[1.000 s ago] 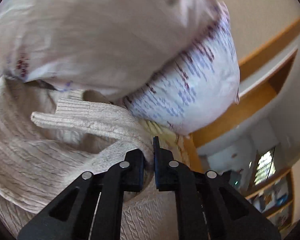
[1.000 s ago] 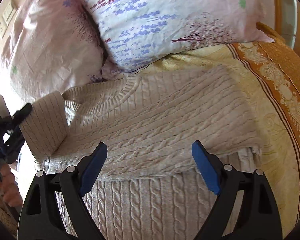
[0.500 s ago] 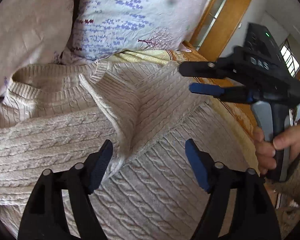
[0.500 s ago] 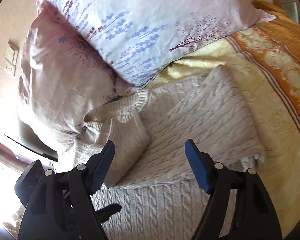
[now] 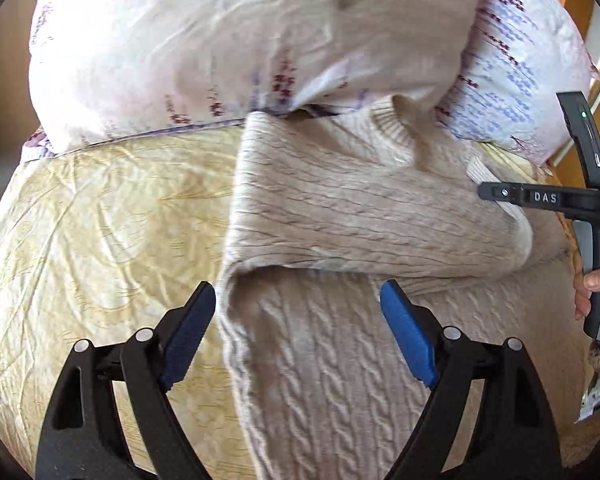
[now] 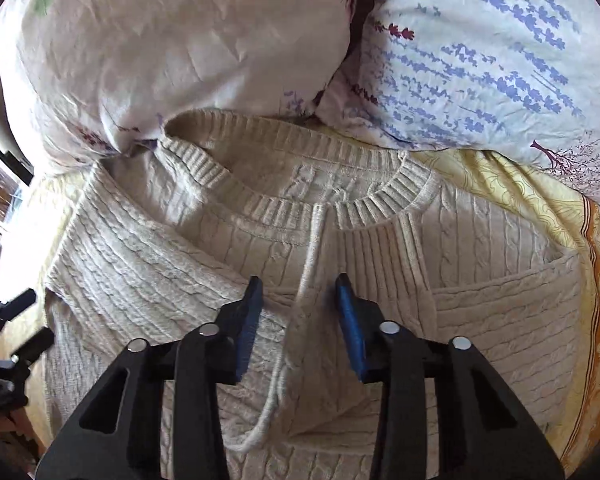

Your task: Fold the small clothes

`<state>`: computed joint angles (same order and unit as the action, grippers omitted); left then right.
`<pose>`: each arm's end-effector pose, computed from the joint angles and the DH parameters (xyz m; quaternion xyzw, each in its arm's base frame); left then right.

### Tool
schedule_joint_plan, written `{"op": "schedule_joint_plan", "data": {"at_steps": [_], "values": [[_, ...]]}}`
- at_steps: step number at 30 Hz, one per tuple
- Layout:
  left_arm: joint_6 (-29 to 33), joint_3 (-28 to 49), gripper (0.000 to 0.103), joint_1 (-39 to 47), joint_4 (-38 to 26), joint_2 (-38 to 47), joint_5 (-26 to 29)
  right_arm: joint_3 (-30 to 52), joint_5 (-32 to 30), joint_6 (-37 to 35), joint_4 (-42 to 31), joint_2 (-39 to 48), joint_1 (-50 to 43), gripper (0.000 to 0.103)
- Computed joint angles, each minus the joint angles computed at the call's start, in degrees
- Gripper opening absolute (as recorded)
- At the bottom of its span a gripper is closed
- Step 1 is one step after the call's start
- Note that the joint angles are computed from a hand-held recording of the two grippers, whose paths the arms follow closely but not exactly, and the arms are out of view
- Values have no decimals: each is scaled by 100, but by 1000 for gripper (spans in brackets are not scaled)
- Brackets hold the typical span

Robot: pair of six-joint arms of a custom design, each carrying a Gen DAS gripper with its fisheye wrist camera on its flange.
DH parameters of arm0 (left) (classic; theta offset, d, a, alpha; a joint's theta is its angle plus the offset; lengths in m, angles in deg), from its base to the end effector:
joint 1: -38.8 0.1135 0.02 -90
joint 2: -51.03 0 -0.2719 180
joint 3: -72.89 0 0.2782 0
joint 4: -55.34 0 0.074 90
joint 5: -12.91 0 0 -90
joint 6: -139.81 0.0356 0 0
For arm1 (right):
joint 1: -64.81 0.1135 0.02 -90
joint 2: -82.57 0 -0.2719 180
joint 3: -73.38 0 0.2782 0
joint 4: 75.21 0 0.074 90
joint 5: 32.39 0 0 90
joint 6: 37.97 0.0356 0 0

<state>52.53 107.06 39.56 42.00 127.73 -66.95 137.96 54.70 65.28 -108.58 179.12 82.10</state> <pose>0.2237 -0.0033 0.0998 0.0422 0.9516 -0.0756 0.2947 0.3172 0.1006 0.1368 -0.0398 0.9758 0.0802 0.1994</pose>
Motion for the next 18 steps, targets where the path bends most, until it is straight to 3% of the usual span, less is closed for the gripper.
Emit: {"op": "schedule_joint_plan", "data": {"at_steps": [2, 4, 10, 15, 18], "values": [[47, 79, 84, 71, 123, 229, -152, -172, 130, 13, 108, -156, -70, 11], [192, 145, 84, 216, 137, 421, -207, -529, 143, 125, 324, -663, -297, 9], [275, 314, 84, 284, 183, 881, -263, -2005, -815, 833, 1024, -2882, -1797, 9], [311, 340, 84, 366, 226, 987, -195, -2592, -1849, 1002, 807, -2391, -2753, 10], [353, 356, 84, 424, 192, 996, -121, -2938, -2772, 1180, 1105, -2307, -3459, 20]]}}
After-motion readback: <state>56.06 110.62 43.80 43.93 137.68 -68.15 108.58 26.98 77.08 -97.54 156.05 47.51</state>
